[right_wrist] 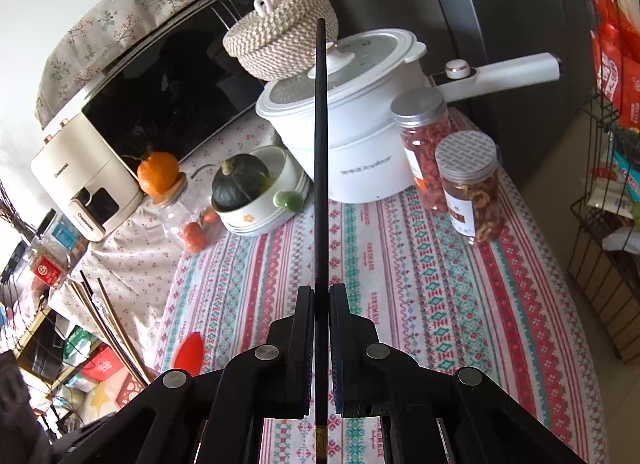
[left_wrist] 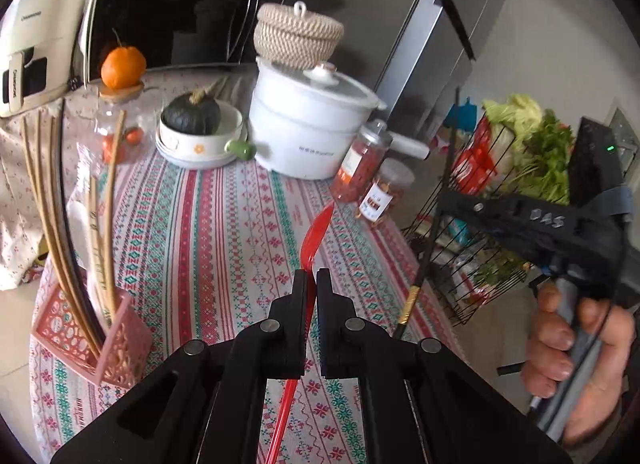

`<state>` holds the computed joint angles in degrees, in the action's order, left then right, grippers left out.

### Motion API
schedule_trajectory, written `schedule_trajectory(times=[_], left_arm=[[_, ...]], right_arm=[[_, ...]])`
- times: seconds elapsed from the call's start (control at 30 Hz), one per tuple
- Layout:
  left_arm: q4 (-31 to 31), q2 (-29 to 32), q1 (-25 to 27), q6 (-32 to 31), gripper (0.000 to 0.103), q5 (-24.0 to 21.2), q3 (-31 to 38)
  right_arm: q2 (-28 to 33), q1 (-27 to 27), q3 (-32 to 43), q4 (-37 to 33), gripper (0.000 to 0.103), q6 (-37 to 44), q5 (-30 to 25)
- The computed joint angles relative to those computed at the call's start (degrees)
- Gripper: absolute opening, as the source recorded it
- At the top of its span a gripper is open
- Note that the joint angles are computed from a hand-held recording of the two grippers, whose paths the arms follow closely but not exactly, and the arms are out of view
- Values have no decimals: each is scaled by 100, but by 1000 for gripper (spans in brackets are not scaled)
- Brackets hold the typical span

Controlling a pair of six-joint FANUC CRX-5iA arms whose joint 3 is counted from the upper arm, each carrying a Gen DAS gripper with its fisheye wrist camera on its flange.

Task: Organize utensils
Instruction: 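Lower the red spoon into the pink basket with the left tool while the right tool drops its chopstick in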

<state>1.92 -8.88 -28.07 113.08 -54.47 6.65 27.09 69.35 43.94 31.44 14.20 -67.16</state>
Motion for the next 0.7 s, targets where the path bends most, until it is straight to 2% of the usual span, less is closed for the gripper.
schedule_trajectory(times=[0.1, 0.23, 0.3, 0.37, 0.57, 0.6, 0.67, 0.7], left_arm=[[61, -652, 273, -159, 4, 564, -386], [993, -1681, 1133, -906, 4, 1973, -1552], [1644, -2027, 1584, -1296, 4, 2471, -2111], [1947, -2246, 1858, -1497, 4, 2895, -2525], [2101, -2457, 1985, -1519, 4, 4089, -3254], [1851, -2431, 1984, -1277, 4, 4218, -3258], [808, -2361, 1991, -212, 4, 4264, -3098], [554, -2352, 2016, 85, 4, 4296, -3102]], right_arm=[[34, 59, 0, 195, 6, 5, 173], [-49, 189, -239, 748, 6, -90, 721], [-56, 263, -321, 1079, 6, -115, 1004], [-39, 322, -355, 1320, 6, -94, 1258], [238, 450, -62, 1593, 6, 185, 1735], [307, 461, 30, 1573, 6, 254, 1782], [466, 494, 264, 1467, 6, 473, 1797], [557, 511, 400, 1404, 6, 599, 1763]])
